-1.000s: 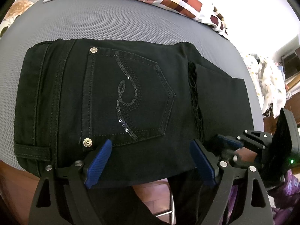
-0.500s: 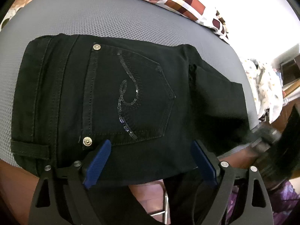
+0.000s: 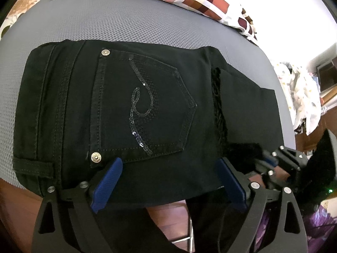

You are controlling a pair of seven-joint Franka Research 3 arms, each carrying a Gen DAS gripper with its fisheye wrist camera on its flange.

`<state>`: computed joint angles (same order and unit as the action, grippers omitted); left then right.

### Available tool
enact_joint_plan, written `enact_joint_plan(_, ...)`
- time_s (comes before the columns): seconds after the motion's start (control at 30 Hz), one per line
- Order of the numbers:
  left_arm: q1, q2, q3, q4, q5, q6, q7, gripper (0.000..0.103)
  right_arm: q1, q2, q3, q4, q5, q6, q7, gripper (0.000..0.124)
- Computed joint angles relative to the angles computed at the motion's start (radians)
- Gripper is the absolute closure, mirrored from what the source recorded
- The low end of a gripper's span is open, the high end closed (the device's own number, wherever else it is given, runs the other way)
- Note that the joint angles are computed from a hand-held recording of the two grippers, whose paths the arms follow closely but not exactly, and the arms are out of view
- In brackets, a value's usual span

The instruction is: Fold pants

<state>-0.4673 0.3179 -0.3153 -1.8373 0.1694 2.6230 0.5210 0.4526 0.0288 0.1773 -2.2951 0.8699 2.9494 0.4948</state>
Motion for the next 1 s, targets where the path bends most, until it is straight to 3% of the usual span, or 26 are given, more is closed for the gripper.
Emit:
enact_joint_plan(0.07,0.001,0.0,0.0,-0.002,-0.002,0.004,0.0,0.012,0.008,0.003,0.008,-0.007,0.007,0.04,-0.018,0.114)
enact_joint_plan(0.17,-0.001,0.001,0.0,0.003,0.001,-0.005,0.003,0.012,0.022,0.028,0.006,-0.03,-0.13,0.042,0.065,0.112)
enact_joint_plan(0.2,-0.003,0.004,0.001,0.009,0.003,-0.01,0.003,0.012,0.019,0.026,0.015,-0.034,-0.116,0.045,0.04,0.11)
enact_joint_plan(0.3,-0.005,0.005,0.003,0.01,0.006,-0.01,-0.003,0.012,-0.003,0.019,0.016,-0.006,-0.047,-0.049,-0.013,0.1)
enact_joint_plan(0.37,-0.003,0.006,0.001,0.013,0.004,-0.016,0.003,0.012,-0.015,0.011,0.008,0.01,0.01,-0.139,-0.064,0.08)
enact_joint_plan(0.43,-0.002,0.006,-0.001,0.012,-0.001,-0.014,0.004,0.012,-0.021,-0.002,-0.002,0.017,0.045,-0.207,-0.094,0.074)
enact_joint_plan(0.53,0.005,-0.002,-0.004,0.001,-0.015,-0.003,0.007,0.012,-0.052,-0.034,-0.039,0.043,0.181,-0.346,-0.124,0.075)
enact_joint_plan(0.63,0.009,-0.011,-0.006,-0.009,-0.024,0.008,0.008,0.012,-0.082,-0.073,-0.079,0.046,0.306,-0.377,-0.113,0.076)
enact_joint_plan(0.73,-0.004,-0.036,0.012,-0.026,0.014,0.024,-0.024,0.012,-0.101,-0.078,-0.092,0.049,0.285,-0.336,-0.055,0.102)
enact_joint_plan(0.9,-0.004,-0.134,0.041,-0.135,0.083,0.123,-0.155,0.012,-0.077,-0.077,-0.069,0.019,0.196,-0.302,-0.055,0.107)
enact_joint_plan(1.0,-0.004,-0.213,0.059,-0.225,0.176,0.176,-0.288,0.012,-0.051,-0.039,-0.046,0.015,0.119,-0.238,-0.041,0.107)
